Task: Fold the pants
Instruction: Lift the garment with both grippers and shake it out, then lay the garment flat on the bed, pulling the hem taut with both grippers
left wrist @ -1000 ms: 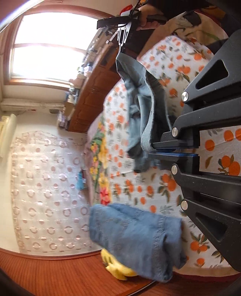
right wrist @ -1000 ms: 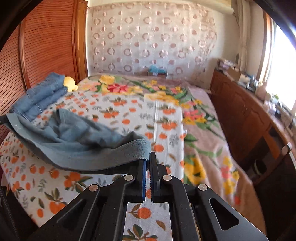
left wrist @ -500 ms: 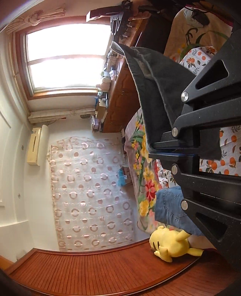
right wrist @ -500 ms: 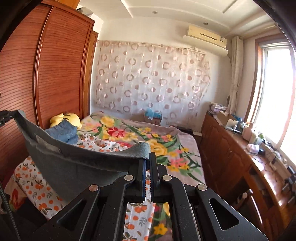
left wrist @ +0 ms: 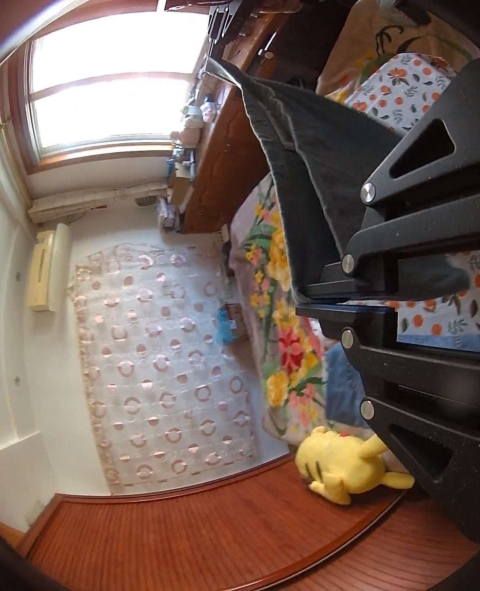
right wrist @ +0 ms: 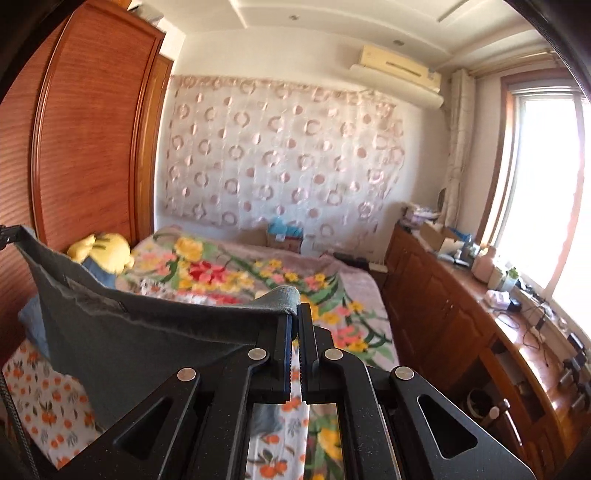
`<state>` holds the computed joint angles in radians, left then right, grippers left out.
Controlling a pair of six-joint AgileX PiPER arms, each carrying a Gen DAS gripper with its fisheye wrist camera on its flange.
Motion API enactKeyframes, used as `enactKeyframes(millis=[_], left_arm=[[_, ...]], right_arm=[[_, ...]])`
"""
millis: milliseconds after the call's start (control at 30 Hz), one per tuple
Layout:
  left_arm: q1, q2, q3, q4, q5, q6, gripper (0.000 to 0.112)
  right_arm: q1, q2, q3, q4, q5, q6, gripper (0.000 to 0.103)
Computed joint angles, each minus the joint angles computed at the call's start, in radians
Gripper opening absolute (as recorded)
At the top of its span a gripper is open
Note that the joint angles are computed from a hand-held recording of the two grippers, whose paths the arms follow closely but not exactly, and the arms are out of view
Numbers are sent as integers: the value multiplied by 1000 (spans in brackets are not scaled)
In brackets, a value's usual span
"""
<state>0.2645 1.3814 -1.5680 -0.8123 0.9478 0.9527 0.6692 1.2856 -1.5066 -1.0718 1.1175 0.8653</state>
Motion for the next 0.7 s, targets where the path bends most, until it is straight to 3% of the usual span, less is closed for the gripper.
enactKeyframes(millis=[100,233,333,467,533,633,700], left_arm=[[29,-50,27,-48,-11,35,3],[74,-124,231,-100,-23,164,3],[91,-163,500,-137,-81,325,3],[55,-160,784,-159,-237,482,3],[37,-132,848,-156,-266,493,3],[19,-143,926,-180,-325,529,3],[33,-157,940,-178,-307,522,3]], right_arm=[[100,-20,5,-91,62,61,3],[207,-122,235,-115,89,224,3],[208,-175,502,-36,9,369,3],[212,-120,790,10,-156,628,3],[204,-89,873,8,-249,744,3],[235,-59,924,-19,-271,870,3],[242,-58,938,-30,-286,919,3]])
